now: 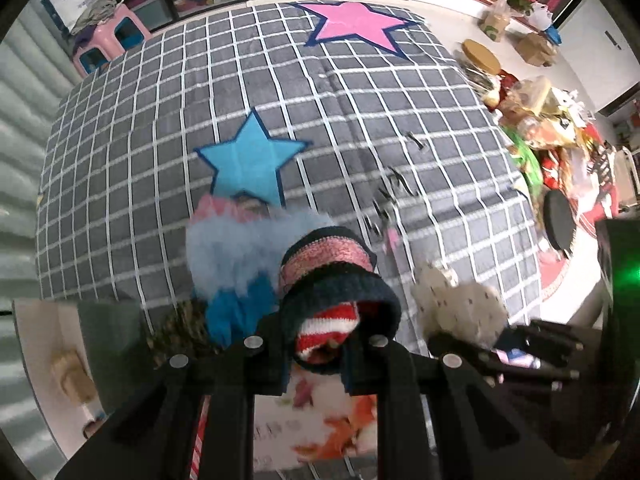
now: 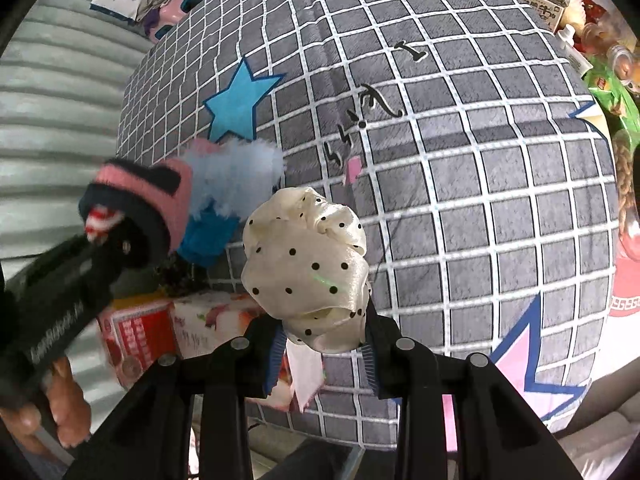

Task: Organize soft objects
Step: 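Lift the knit cap and polka-dot scrunchie and carry both over the white box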

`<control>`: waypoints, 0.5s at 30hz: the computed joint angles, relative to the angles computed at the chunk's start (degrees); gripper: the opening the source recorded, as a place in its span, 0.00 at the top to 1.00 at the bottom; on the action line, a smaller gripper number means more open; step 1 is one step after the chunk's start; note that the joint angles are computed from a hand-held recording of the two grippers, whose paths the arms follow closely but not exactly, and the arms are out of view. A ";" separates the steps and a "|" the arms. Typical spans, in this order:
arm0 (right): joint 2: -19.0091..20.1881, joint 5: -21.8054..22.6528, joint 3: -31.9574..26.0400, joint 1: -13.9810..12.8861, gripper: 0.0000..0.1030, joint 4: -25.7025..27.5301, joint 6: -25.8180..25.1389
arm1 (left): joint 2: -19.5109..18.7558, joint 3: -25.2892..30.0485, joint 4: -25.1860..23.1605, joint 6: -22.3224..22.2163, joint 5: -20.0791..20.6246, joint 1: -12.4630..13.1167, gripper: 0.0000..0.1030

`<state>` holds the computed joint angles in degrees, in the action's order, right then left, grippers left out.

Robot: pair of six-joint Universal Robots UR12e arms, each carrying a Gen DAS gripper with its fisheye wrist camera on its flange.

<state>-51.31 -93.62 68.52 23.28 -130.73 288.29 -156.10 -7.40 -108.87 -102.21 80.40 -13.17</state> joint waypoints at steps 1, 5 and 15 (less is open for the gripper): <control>0.17 -0.12 -0.52 0.22 0.66 0.60 0.22 | 0.57 -0.75 -0.58 0.54 0.01 0.47 0.81; 0.78 -0.41 -2.21 0.95 0.66 2.44 1.14 | 3.27 -5.06 -0.34 2.35 -0.39 1.91 0.81; 3.28 -0.71 -9.03 3.00 0.66 8.86 1.78 | 5.57 -7.22 -3.84 10.02 -0.61 5.31 0.81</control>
<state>-48.03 -94.33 59.49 26.27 -121.88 290.07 -150.53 -14.62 -112.71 -92.20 79.79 -7.86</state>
